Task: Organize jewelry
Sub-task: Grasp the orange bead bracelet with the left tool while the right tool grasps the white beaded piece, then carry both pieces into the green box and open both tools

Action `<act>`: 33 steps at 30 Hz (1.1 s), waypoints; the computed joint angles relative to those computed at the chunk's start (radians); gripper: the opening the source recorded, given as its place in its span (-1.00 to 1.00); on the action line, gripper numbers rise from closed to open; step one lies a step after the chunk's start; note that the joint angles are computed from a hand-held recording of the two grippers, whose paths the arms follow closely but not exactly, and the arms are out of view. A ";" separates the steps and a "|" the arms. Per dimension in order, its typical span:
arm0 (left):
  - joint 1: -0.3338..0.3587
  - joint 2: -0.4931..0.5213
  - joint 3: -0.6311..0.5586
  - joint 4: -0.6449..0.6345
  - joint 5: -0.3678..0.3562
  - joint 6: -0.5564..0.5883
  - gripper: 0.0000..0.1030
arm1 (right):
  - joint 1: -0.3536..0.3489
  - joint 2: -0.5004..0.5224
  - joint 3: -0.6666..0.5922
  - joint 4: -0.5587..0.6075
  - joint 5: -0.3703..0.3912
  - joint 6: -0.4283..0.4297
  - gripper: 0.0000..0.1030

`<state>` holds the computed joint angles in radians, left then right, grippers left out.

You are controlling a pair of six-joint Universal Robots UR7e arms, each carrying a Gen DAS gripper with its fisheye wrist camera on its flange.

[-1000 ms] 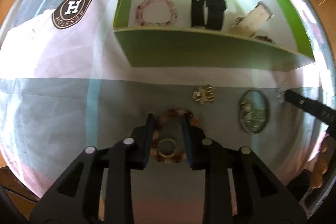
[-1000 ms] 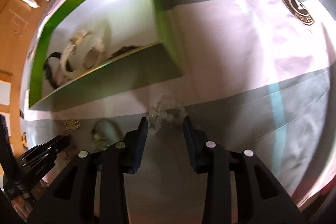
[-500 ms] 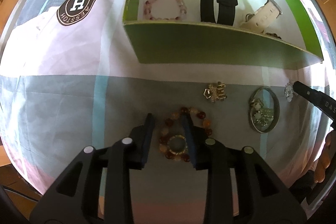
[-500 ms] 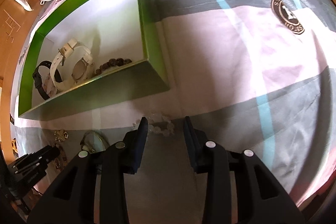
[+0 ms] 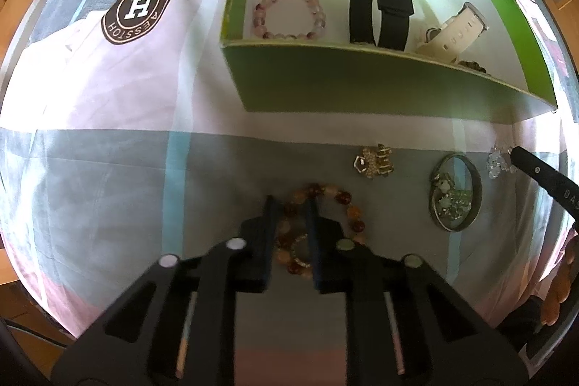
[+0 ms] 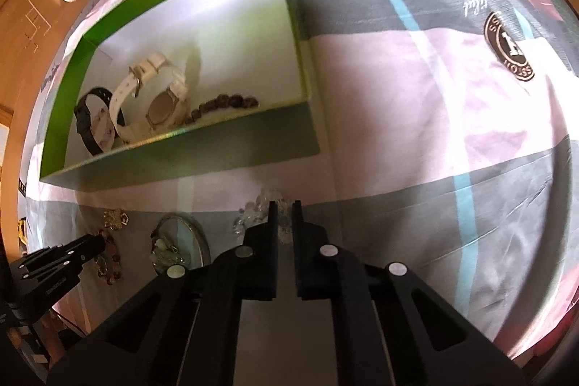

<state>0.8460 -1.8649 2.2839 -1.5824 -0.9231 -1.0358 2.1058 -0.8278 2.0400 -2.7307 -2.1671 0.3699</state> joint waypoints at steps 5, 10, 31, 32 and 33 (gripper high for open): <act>-0.002 -0.008 -0.006 0.014 0.001 0.000 -0.76 | -0.008 -0.023 0.014 -0.016 0.007 0.004 -0.87; -0.001 -0.012 -0.008 0.020 0.001 -0.001 -0.76 | -0.011 -0.043 0.028 -0.041 0.019 0.000 -0.87; -0.024 -0.006 -0.015 0.065 0.016 -0.011 -0.49 | 0.007 -0.032 0.022 0.000 0.010 -0.029 -0.86; -0.024 -0.009 -0.015 0.066 0.016 -0.014 -0.60 | 0.008 -0.032 0.022 0.000 0.009 -0.027 -0.86; -0.025 -0.012 -0.015 0.069 0.016 -0.019 -0.78 | 0.009 -0.032 0.021 0.002 0.009 -0.028 -0.86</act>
